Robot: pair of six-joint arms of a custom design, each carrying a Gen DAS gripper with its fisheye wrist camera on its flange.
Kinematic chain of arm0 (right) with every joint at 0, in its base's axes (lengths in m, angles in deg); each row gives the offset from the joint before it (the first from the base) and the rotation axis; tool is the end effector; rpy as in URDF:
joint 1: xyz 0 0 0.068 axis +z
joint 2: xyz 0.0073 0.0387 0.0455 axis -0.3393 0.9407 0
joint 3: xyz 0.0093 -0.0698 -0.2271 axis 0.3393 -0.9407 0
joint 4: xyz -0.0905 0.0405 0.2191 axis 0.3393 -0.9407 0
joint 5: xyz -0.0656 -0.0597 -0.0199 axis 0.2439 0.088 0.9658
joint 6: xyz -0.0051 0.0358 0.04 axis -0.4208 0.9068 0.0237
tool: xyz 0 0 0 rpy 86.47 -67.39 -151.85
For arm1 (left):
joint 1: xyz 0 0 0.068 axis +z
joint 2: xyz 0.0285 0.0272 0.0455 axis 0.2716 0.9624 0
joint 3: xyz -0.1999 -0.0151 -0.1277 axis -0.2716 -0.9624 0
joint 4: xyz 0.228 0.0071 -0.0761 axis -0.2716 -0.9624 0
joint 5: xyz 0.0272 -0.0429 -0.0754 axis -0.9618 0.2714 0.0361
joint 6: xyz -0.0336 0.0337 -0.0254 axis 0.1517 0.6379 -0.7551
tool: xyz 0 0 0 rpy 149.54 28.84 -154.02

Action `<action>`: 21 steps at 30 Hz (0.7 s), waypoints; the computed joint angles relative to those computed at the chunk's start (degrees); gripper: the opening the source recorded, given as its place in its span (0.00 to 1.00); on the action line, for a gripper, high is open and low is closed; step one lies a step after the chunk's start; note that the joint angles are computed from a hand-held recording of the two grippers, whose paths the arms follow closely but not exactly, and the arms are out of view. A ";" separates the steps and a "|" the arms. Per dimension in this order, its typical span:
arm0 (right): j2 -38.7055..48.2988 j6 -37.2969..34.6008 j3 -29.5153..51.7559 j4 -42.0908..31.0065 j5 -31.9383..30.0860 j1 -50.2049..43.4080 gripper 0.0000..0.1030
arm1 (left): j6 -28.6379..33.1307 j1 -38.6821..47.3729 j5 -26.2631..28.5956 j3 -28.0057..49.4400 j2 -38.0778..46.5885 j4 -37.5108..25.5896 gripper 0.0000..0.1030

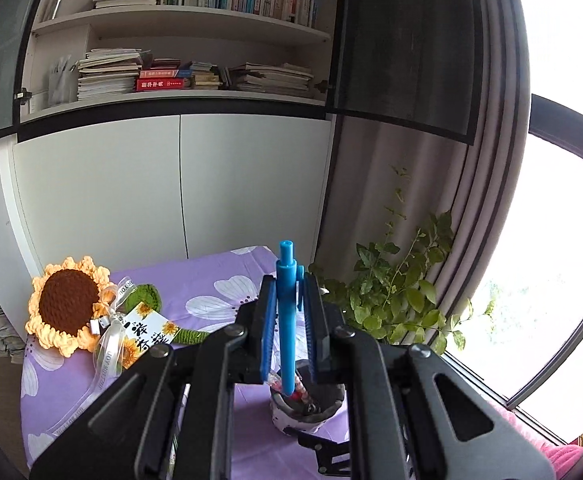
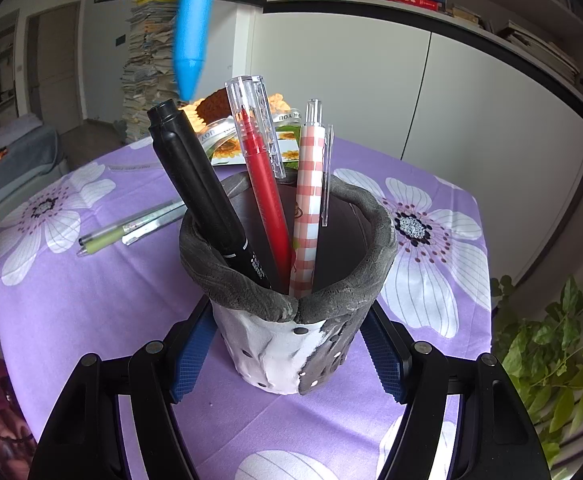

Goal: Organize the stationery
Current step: 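Lift the blue pen and drop it into the cup with the left gripper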

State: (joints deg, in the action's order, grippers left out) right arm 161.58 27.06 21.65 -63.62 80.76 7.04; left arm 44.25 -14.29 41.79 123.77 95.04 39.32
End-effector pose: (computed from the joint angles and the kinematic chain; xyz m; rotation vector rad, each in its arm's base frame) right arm 0.2162 0.1123 0.1437 -0.7571 2.1214 0.2326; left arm 0.2046 -0.1191 0.3055 0.4248 1.9696 -0.4222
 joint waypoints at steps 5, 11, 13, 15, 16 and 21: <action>0.18 -0.12 -0.02 0.22 -0.10 -0.10 0.70 | 0.30 -0.57 0.04 -0.68 5.12 1.47 0.11; 0.23 -0.25 0.02 0.21 -0.46 -0.32 0.70 | 1.48 -0.75 -0.46 -3.94 6.70 2.49 0.11; 0.23 -0.23 0.01 0.23 -0.41 -0.29 0.70 | 1.30 -0.34 0.19 -5.46 6.72 2.67 0.11; 0.25 -0.24 0.00 0.27 -0.40 -0.28 0.70 | 0.89 0.11 1.19 -6.79 6.82 2.87 0.11; 0.34 -0.31 0.04 0.34 -0.38 -0.32 0.70 | 0.74 0.37 1.75 -7.33 6.79 2.74 0.11; 0.11 -0.22 -0.12 0.28 -0.05 -0.05 0.70 | 0.24 0.57 2.63 -8.93 6.11 1.90 0.11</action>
